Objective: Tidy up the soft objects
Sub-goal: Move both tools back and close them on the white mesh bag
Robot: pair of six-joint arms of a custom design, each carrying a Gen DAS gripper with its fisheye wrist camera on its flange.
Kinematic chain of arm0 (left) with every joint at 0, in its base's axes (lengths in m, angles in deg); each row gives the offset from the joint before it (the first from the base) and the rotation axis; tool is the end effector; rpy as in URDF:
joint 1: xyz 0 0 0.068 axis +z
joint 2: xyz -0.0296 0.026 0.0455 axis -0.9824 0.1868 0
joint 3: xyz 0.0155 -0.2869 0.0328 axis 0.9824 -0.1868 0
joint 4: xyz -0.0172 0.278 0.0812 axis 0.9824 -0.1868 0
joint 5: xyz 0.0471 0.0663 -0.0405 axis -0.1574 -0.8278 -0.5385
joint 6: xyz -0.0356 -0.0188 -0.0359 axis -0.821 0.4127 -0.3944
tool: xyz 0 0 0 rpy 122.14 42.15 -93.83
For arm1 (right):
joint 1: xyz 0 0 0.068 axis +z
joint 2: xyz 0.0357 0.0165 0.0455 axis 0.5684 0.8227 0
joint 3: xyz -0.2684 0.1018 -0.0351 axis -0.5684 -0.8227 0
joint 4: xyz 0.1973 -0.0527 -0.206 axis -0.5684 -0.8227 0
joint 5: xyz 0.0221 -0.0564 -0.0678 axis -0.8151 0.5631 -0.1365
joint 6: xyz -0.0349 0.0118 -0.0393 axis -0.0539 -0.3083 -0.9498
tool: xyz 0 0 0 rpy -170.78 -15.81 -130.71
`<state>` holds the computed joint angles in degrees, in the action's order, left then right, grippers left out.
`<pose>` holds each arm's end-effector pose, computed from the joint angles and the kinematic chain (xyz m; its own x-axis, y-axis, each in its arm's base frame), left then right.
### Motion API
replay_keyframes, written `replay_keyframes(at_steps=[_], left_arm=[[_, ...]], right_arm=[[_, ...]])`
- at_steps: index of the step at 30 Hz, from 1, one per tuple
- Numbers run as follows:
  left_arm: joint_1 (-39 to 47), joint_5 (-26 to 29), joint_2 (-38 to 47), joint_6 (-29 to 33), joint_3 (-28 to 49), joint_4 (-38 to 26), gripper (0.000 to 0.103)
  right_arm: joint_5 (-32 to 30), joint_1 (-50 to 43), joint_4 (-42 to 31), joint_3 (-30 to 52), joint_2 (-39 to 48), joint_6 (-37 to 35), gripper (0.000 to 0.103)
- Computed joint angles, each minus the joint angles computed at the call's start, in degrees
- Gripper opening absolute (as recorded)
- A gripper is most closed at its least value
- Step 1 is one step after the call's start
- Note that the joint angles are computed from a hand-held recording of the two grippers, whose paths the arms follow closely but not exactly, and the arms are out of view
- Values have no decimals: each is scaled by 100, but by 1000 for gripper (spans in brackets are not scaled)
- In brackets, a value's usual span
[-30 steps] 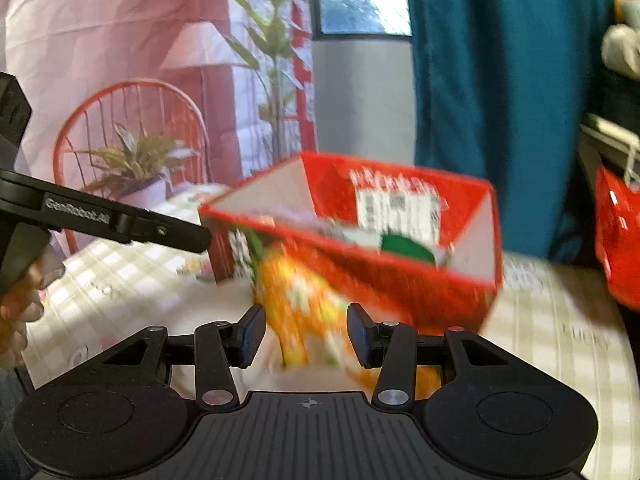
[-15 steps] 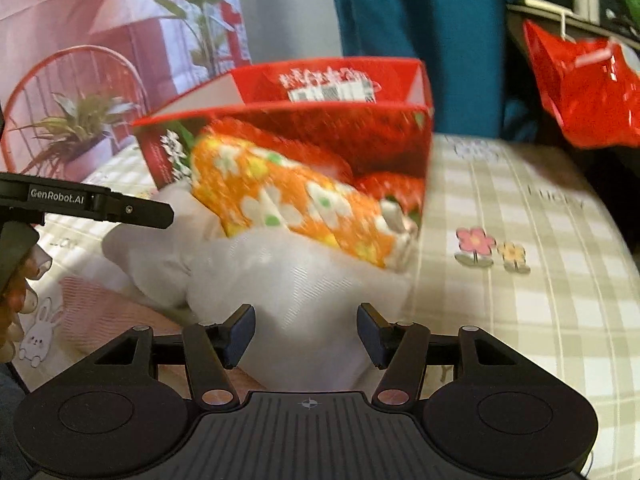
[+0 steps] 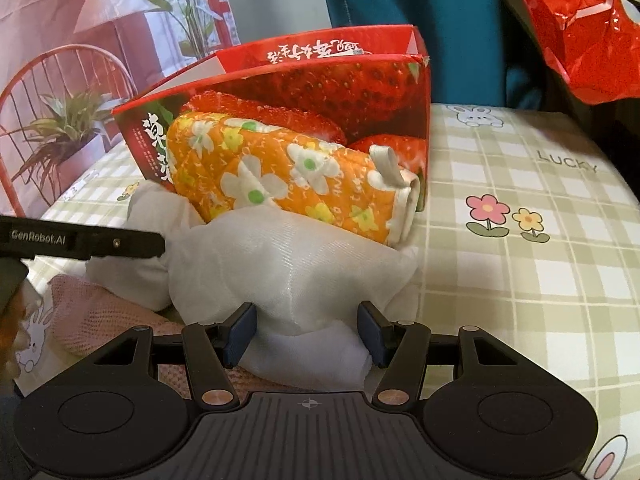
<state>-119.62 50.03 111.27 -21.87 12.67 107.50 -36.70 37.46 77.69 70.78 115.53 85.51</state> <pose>0.2057 -0.1652 0.0010 -0.7660 -0.0458 -0.6412 0.1335 0.9644 -0.2284 0.1694 0.0206 0.0171 -0.7522 -0.0509 -0.6569 -0.2824 0.9257 0.2516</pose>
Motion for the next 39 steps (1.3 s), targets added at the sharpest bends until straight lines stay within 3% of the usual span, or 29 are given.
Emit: replay_keyframes(at_steps=[2, 7, 15, 25, 30, 35, 39], left_arm=[[-39, -23, 0, -79, -27, 18, 76], [-67, -4, 50, -235, -94, 142, 76], [-28, -42, -260, -260, -240, -73, 76], [202, 302, 196, -236, -82, 218, 76], [354, 468, 565, -357, -32, 592, 76], [223, 284, 661, -450, -1, 645, 76], [152, 245, 626, -492, -28, 669, 66]], right_arm=[[-83, -24, -29, 5, -38, 17, 55], [-315, -129, -118, -24, -264, 216, 70], [-261, -150, -365, 295, -188, 683, 72], [90, 336, -341, 631, 260, 685, 50], [241, 511, -161, 684, 471, 616, 49], [354, 637, -17, 667, 535, 613, 46], [411, 752, -101, 661, 469, 691, 38]])
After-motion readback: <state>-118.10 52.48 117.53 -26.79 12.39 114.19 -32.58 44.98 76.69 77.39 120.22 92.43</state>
